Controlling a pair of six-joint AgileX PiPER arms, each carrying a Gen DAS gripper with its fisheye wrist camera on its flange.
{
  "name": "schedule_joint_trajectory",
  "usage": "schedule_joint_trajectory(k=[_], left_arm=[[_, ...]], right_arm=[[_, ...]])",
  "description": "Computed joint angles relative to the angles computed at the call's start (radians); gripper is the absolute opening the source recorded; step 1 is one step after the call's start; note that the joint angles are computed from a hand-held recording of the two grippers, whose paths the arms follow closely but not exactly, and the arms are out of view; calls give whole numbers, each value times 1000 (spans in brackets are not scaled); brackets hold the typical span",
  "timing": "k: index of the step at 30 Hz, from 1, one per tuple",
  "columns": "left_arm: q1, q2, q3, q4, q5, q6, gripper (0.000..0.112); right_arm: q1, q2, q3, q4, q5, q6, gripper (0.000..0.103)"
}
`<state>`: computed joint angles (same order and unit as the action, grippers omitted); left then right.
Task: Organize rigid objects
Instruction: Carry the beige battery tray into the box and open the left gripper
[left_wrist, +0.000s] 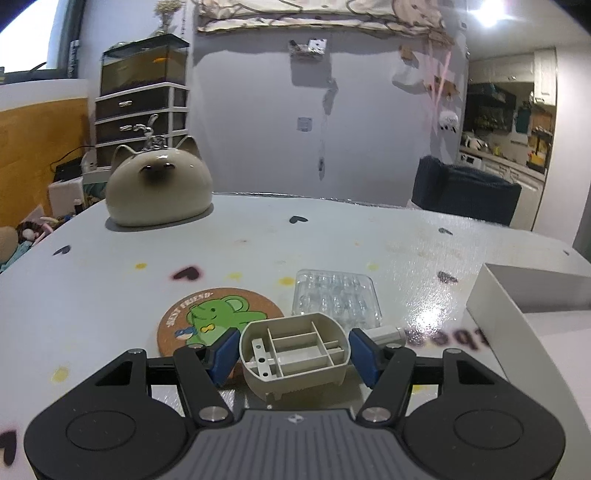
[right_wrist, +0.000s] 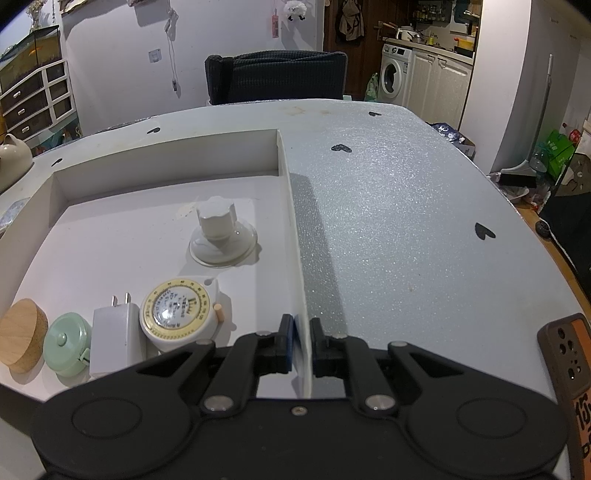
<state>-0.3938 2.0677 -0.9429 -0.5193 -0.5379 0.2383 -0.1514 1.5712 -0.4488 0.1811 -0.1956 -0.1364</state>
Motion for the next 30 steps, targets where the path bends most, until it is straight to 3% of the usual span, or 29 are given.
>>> schedule_joint_trajectory(k=[8,14,21,25,30], left_arm=[[-61,-118,128,-44,-60,-34,64],[-160,-210,155,-84,-63,-27,64],[-295,-214,58,-137,-15,3,64],[-359,-168,-39,-168,45,60,64],[-422,-85,-164,-208,129,130,64]], right_arm=[[1,0,0,1,0,0,10],[2,0,0,5,-1,-2,10],[3,-4,4,9,-6,-1,10],[-8,-5,8,-58,-9,60,10],[-5,-4,9,-34,-12,43,10]])
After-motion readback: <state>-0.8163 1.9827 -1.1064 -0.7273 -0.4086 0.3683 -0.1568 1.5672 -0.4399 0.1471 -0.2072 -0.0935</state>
